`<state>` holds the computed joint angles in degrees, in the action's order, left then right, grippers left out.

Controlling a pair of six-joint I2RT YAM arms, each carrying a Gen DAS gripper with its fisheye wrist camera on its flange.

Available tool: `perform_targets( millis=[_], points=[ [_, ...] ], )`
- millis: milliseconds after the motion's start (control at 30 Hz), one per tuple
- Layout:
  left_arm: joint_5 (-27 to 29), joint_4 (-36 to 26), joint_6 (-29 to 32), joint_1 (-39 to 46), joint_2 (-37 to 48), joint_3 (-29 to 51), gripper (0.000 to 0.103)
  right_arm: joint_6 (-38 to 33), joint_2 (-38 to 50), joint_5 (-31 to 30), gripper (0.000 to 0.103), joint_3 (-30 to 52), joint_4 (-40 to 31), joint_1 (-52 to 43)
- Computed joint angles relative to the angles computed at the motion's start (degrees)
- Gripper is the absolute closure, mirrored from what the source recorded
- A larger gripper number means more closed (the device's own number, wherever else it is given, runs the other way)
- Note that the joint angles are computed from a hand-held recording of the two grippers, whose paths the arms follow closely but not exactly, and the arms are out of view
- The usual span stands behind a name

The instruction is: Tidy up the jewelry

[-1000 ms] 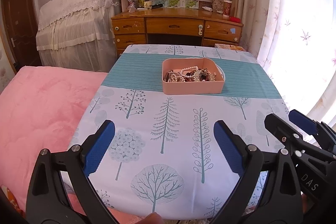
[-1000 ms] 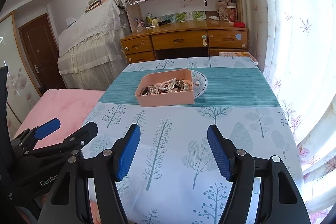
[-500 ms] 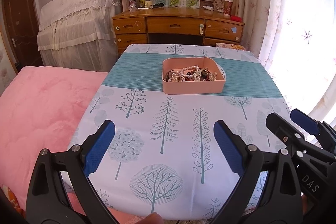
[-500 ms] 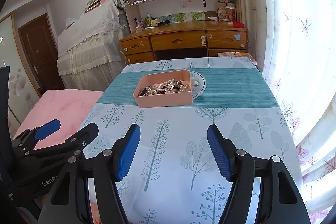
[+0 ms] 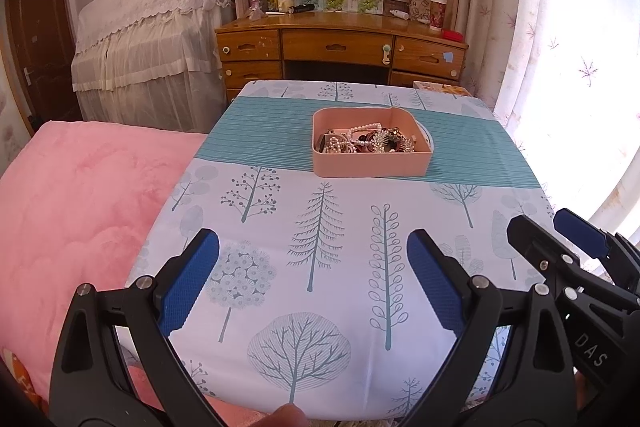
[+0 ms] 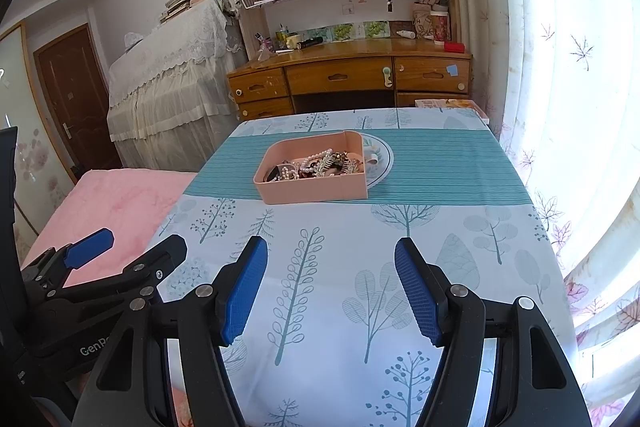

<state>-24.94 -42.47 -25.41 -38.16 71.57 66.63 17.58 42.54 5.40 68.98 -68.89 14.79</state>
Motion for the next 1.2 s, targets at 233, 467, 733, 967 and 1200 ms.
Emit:
perform_targets(
  millis=[233,467,733,967,1200],
  points=[
    [0.4,0.6,0.0,0.6,-0.3,-1.2,0.009,-0.2,0.0,-0.2,0.036,-0.2,0.1,-0.3],
    [0.7,0.5,0.1,0.8,-0.4,-1.3,0.009,0.1,0.3,0.2,0.036,-0.1,0.1,0.2],
    [0.6,0.6,-0.2,0.6,0.0,-1.6,0.009,-2.8,-1.2,-3.4,0.036,-2.4,0.3,-4.6],
    [0.7,0.4,0.0,0.8,0.2,-1.4,0.009,-2.7,-1.1,-3.3,0.036,-3.1,0.8,-4.5],
    [1.6,1.7,0.2,1.6,0.1,-3.4,0.009,-1.7,0.1,-2.5,0.036,-4.9,2.7,-3.3]
  ],
)
